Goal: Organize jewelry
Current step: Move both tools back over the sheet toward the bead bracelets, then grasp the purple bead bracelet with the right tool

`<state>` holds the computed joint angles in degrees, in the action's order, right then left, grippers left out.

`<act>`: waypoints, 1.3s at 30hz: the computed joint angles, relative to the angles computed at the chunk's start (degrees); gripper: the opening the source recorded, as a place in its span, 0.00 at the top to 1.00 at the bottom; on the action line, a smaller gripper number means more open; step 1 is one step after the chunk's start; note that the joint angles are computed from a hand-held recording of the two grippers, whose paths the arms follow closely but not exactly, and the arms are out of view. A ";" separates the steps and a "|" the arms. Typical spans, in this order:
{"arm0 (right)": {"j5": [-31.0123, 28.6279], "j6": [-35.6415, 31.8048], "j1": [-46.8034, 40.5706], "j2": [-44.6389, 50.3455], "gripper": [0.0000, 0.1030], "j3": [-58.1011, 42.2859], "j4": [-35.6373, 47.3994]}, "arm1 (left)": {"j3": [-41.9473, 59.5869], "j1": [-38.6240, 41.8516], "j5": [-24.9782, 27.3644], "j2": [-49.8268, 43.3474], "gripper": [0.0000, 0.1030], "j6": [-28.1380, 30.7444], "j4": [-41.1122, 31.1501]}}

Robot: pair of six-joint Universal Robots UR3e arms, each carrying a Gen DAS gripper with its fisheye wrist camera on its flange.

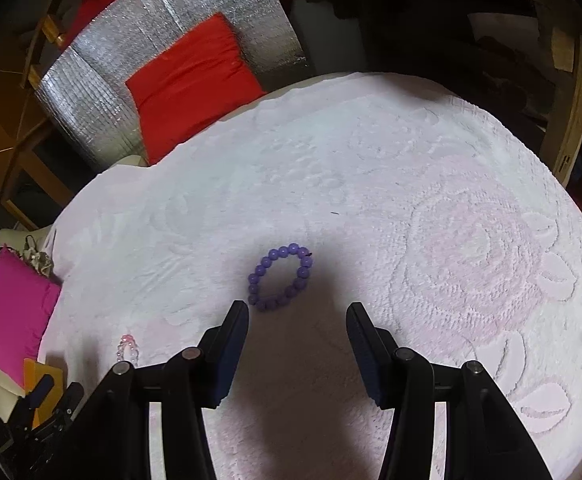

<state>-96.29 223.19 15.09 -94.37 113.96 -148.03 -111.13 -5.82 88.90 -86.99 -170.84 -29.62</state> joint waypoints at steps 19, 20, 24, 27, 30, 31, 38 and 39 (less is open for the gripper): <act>4.60 -2.79 -5.87 5.51 0.60 0.09 -5.58 | 2.33 -1.28 -14.11 -8.29 0.19 2.13 3.20; 3.50 -2.74 -5.14 7.28 0.60 -1.60 -4.90 | 2.65 -1.33 -14.47 -8.85 0.19 2.35 3.17; 0.87 -2.28 -3.54 13.05 0.62 -6.81 -2.72 | 3.19 -0.79 -16.32 -10.17 0.19 2.56 2.43; -6.44 -3.20 0.09 18.19 0.68 -13.61 2.13 | 3.61 -0.07 -17.24 -11.15 0.19 2.46 1.98; -10.80 -4.14 2.75 22.04 0.75 -18.28 4.66 | 3.67 0.49 -18.09 -11.73 0.19 2.68 2.27; -12.37 -4.50 3.65 23.25 0.82 -19.67 5.46 | 3.71 0.54 -18.30 -11.92 0.19 2.53 2.48; -15.28 -6.86 5.91 24.92 0.90 -21.25 5.99 | 3.22 2.35 -20.36 -12.70 0.29 1.07 4.63; -14.79 -7.11 6.05 24.67 0.90 -20.96 5.68 | 3.41 2.16 -19.73 -13.02 0.35 0.76 5.01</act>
<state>-111.08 216.09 21.14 -69.70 93.00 -142.35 -107.72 -3.66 69.17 -100.01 -170.08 -24.61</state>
